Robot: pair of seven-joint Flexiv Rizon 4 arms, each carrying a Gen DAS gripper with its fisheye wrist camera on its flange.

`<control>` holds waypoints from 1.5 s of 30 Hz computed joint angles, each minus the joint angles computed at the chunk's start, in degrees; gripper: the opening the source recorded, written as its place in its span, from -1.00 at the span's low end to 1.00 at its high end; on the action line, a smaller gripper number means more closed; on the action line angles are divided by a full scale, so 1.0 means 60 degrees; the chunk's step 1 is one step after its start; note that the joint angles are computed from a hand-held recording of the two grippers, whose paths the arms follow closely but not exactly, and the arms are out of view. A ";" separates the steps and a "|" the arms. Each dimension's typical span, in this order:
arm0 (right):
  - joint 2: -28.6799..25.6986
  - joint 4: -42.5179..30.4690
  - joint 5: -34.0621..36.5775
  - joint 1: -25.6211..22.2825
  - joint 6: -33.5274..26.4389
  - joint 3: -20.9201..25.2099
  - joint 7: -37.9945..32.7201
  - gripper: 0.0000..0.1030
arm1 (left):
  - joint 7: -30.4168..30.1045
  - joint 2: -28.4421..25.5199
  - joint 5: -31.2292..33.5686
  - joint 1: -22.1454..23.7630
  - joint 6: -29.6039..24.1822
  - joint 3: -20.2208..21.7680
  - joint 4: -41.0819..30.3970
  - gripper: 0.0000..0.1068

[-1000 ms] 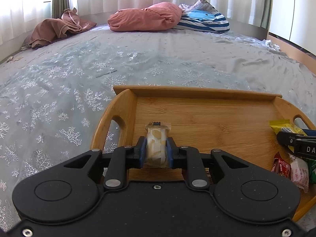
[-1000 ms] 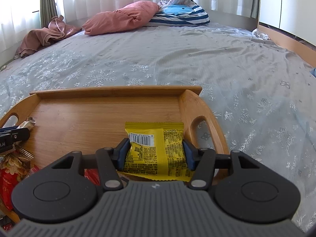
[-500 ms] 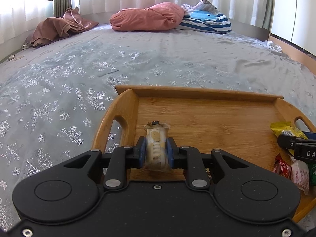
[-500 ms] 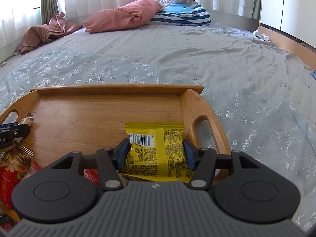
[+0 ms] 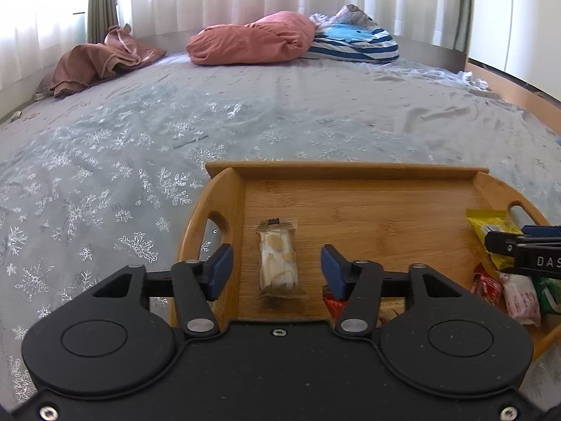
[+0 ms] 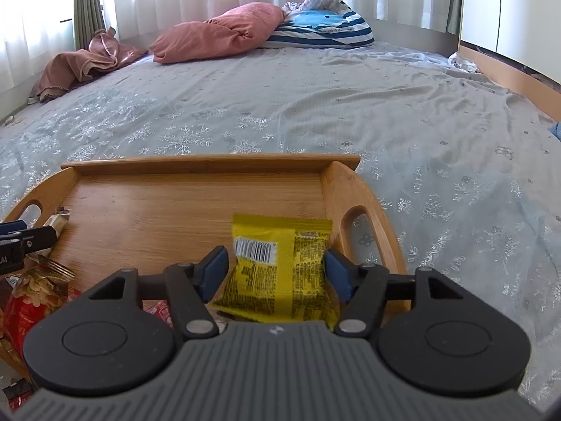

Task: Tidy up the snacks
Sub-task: 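Move both open tools back over the remaining snacks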

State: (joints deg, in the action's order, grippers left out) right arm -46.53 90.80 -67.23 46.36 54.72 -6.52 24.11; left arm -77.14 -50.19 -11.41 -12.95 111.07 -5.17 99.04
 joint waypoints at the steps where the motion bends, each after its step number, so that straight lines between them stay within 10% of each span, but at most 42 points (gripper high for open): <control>1: 0.0024 0.0021 -0.0028 0.0021 -0.0012 -0.0002 0.0002 0.50 | -0.0009 0.0061 0.0096 0.0094 0.0042 -0.0101 0.0099 0.05; 25: 0.0924 0.0692 -0.1667 0.0469 -0.0388 0.0633 0.0607 0.68 | -0.1003 0.1808 0.2495 0.1652 0.1436 -0.1348 0.3059 0.41; 45: 0.1414 0.1568 -0.2930 0.0601 -0.0222 0.1426 0.1758 0.68 | -0.1427 0.3150 0.3348 0.2507 0.0587 -0.2008 0.4908 0.45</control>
State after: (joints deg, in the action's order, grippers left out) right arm -38.05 100.21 -84.81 49.96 53.39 2.03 34.66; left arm -85.71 -31.28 8.68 2.09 114.59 -17.22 128.49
